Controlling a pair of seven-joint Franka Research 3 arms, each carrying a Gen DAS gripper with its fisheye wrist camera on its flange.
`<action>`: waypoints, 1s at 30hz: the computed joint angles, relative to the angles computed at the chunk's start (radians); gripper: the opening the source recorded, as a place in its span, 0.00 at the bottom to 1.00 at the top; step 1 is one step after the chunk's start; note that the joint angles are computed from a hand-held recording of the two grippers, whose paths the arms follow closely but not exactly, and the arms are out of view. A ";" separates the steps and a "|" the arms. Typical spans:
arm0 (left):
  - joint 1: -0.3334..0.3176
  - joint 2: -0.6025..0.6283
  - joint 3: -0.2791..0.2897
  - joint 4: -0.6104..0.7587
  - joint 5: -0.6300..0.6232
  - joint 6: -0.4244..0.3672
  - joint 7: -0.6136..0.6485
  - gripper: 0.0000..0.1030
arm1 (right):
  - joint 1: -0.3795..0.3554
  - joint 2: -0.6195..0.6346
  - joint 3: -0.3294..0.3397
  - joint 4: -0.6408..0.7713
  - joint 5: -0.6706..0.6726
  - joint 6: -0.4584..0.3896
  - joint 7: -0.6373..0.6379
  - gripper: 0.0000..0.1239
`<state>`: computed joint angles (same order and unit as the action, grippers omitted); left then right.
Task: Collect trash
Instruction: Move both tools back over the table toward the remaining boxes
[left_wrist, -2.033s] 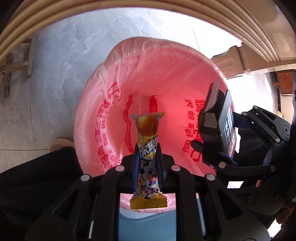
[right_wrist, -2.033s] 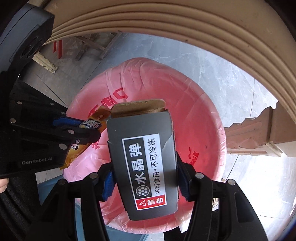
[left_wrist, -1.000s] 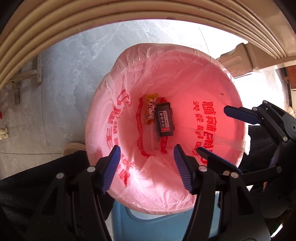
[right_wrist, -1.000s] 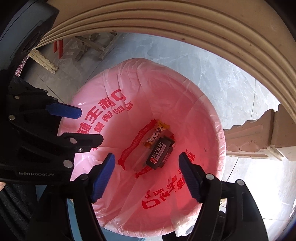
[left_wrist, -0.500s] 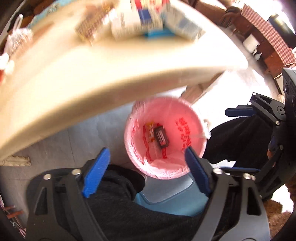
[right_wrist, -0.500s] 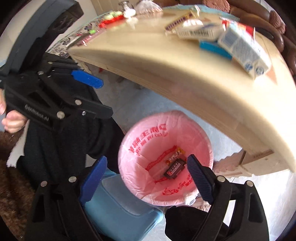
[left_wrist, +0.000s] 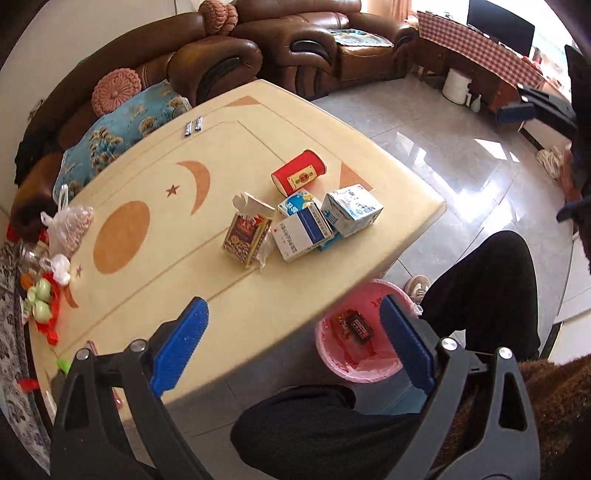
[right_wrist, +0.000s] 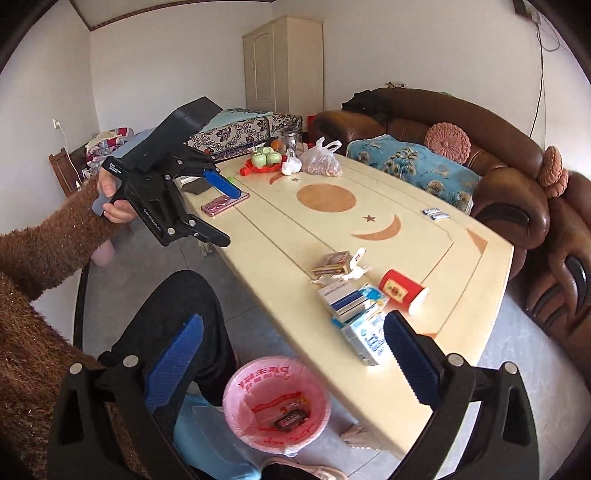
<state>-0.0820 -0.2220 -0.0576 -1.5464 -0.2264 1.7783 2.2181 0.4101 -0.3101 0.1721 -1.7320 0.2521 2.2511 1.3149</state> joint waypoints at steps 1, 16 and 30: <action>-0.001 0.022 0.000 0.035 0.010 -0.010 0.017 0.89 | -0.003 0.011 -0.005 0.026 -0.009 -0.010 -0.015 0.77; 0.037 0.232 -0.067 0.222 0.079 -0.013 0.178 0.89 | -0.030 0.201 -0.045 0.222 0.019 -0.087 -0.080 0.77; 0.034 0.385 -0.102 0.259 0.138 -0.021 0.227 0.89 | -0.051 0.370 -0.064 0.333 0.047 -0.194 -0.117 0.77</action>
<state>-0.0480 0.1626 -0.1595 -1.2877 -0.0885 1.7573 2.4446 0.3592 0.0598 0.1082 -1.3988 0.2992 2.0568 1.1980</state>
